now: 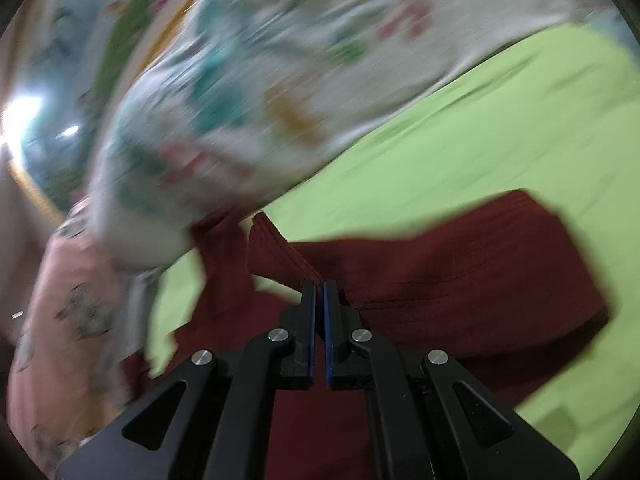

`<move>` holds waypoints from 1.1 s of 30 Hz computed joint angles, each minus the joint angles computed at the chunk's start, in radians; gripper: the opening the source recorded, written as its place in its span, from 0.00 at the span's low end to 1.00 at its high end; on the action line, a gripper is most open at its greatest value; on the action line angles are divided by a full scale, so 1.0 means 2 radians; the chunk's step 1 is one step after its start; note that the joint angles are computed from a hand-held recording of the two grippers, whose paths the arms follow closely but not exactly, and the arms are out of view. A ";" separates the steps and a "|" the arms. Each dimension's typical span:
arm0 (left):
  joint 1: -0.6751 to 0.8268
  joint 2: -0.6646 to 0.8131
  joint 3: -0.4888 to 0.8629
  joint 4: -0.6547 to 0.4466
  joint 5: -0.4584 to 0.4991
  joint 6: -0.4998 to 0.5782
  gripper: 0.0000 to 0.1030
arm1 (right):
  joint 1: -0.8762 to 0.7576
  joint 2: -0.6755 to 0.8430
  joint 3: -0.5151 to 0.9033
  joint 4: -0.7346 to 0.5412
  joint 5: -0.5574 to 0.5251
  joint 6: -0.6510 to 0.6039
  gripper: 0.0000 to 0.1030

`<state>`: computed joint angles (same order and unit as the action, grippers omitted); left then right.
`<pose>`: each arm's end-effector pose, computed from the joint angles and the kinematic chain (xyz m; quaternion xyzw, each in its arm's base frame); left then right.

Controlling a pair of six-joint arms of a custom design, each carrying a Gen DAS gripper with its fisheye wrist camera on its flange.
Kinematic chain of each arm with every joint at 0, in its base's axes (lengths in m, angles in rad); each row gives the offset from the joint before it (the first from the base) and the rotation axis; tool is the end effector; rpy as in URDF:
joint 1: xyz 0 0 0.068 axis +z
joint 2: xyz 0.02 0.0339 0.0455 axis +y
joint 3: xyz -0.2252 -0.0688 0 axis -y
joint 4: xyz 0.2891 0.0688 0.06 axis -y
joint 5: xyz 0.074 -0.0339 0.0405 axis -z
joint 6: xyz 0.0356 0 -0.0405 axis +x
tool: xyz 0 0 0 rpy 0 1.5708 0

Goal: Fold large clothes

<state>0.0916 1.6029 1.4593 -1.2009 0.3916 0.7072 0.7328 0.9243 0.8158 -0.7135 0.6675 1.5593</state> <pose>0.3457 0.0181 0.2524 0.3162 0.9222 -0.1350 0.1772 0.1988 0.1493 0.2469 0.4629 0.7572 0.1892 0.4202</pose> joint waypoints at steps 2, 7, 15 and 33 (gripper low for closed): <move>0.014 0.028 0.034 -0.025 0.019 0.003 0.89 | 0.005 0.068 0.027 0.073 -0.021 -0.022 0.03; 0.040 0.072 0.088 -0.055 0.045 0.005 0.89 | 0.010 0.251 0.118 0.223 -0.077 -0.050 0.03; 0.059 0.151 0.181 -0.102 0.079 0.006 0.88 | 0.012 0.490 0.282 0.312 -0.166 -0.066 0.04; -0.093 0.469 0.599 -0.166 0.076 -0.077 0.67 | 0.150 0.368 0.226 0.164 -0.019 0.062 0.42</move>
<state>-0.0940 2.5405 2.6574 -1.5323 0.5441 0.5532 1.0327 1.6612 1.2669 -0.3859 0.6298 1.6825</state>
